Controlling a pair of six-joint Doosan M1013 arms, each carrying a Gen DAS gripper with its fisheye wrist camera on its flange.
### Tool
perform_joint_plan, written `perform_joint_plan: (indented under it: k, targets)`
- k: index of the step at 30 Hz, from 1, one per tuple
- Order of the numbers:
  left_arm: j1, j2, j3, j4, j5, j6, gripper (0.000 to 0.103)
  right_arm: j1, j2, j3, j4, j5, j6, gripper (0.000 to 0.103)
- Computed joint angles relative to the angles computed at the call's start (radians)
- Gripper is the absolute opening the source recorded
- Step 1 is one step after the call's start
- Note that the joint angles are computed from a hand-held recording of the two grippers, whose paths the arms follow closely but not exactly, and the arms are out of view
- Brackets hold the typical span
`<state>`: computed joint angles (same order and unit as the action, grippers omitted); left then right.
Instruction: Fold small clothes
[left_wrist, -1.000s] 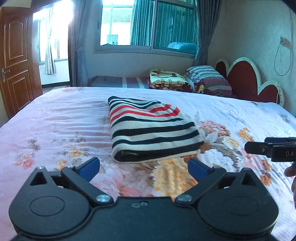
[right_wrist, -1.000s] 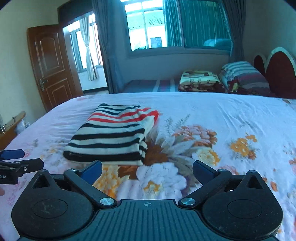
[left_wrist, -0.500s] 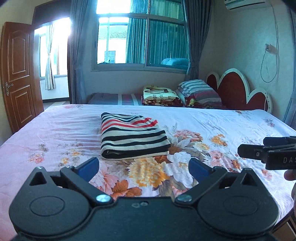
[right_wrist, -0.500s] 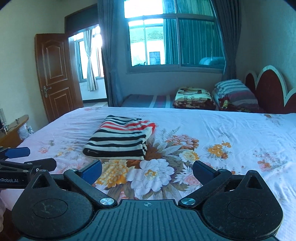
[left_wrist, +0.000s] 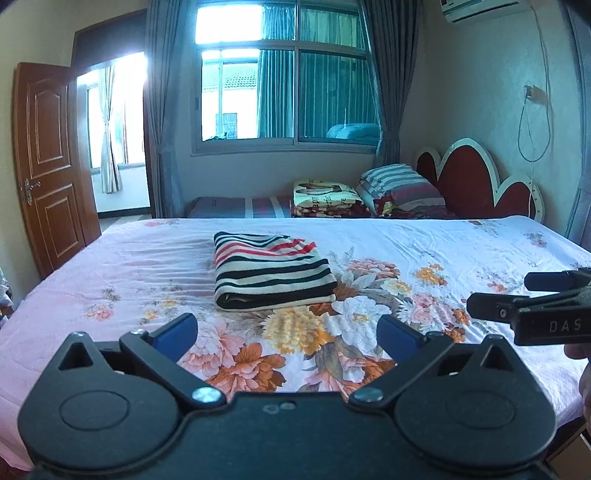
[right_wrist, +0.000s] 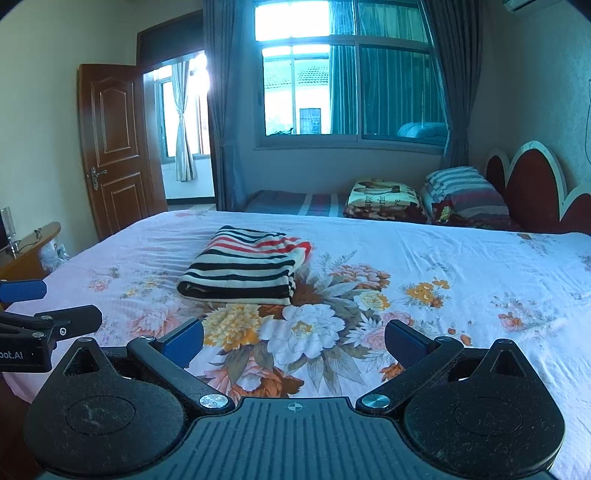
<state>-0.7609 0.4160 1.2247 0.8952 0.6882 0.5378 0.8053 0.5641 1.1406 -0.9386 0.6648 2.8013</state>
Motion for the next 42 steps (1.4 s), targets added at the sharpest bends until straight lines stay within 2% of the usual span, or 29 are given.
perform_joint_plan:
  k: [20, 42]
  targets:
    - [-0.018, -0.011, 0.011, 0.046, -0.019, -0.033, 0.103, 0.004, -0.032, 0.037, -0.057, -0.001, 0.050, 0.103]
    - [-0.012, -0.015, 0.017, 0.057, -0.027, -0.043, 0.103, 0.002, -0.017, 0.009, -0.030, -0.001, 0.013, 0.103]
